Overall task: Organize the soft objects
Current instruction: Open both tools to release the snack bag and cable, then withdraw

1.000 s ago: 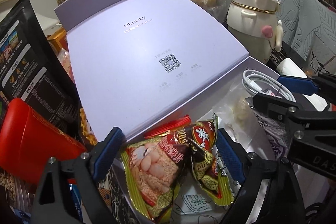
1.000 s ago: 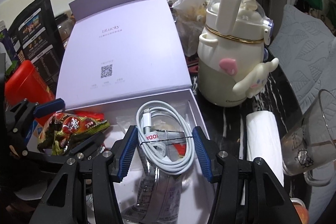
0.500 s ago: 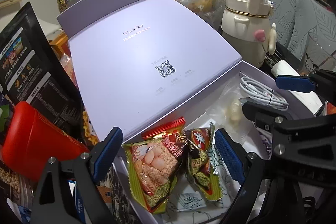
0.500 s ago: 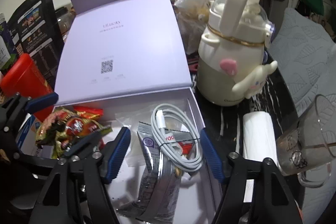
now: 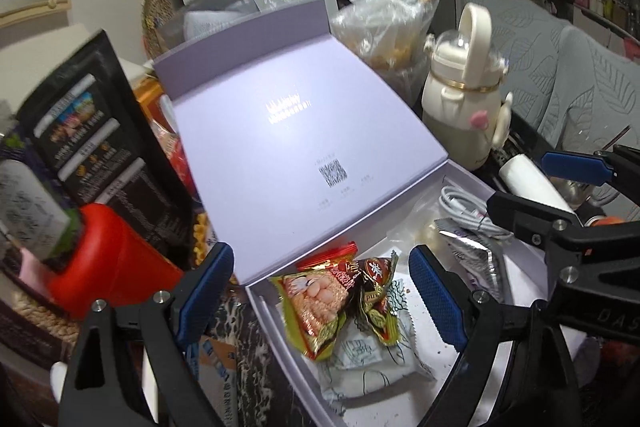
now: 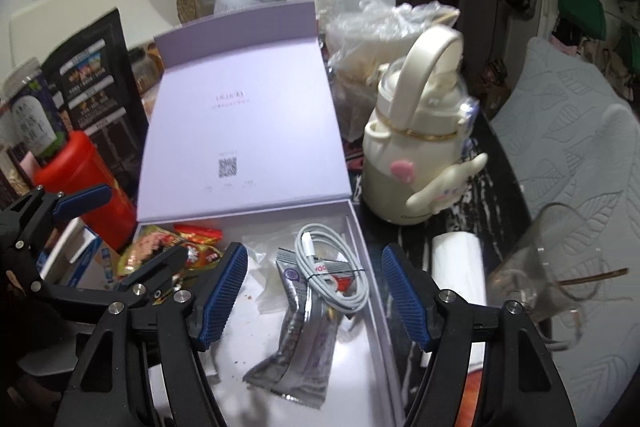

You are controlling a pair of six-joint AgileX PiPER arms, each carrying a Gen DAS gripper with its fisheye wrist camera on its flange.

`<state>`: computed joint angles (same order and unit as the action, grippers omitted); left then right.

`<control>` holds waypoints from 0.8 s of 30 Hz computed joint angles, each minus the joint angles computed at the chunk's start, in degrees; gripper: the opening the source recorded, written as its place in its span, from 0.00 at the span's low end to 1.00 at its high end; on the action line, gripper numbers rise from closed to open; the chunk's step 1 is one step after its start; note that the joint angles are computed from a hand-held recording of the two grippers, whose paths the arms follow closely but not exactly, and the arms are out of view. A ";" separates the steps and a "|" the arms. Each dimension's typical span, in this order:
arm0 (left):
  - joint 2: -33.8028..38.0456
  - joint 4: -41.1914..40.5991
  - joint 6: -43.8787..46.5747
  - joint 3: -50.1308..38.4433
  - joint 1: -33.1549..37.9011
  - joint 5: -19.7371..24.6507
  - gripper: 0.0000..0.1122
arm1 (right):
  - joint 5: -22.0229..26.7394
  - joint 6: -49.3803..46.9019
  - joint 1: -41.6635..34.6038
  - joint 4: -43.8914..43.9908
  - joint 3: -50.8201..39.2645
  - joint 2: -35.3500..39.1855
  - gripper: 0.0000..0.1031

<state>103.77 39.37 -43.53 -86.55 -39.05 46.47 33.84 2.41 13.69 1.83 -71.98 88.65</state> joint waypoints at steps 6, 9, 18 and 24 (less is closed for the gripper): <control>-5.75 2.77 -2.69 1.82 -2.88 2.52 0.80 | 2.23 2.70 0.90 -2.64 1.02 -7.06 0.68; -8.57 4.34 -4.09 2.32 -4.86 4.04 0.80 | 3.14 4.18 1.77 -4.29 1.98 -11.37 0.68; -17.16 8.77 -9.46 5.47 -12.41 8.59 0.81 | 7.28 11.84 6.83 -12.22 5.10 -23.38 0.68; -22.07 11.71 -13.48 8.31 -19.16 12.32 0.81 | 11.89 20.31 13.79 -20.75 7.87 -31.51 0.69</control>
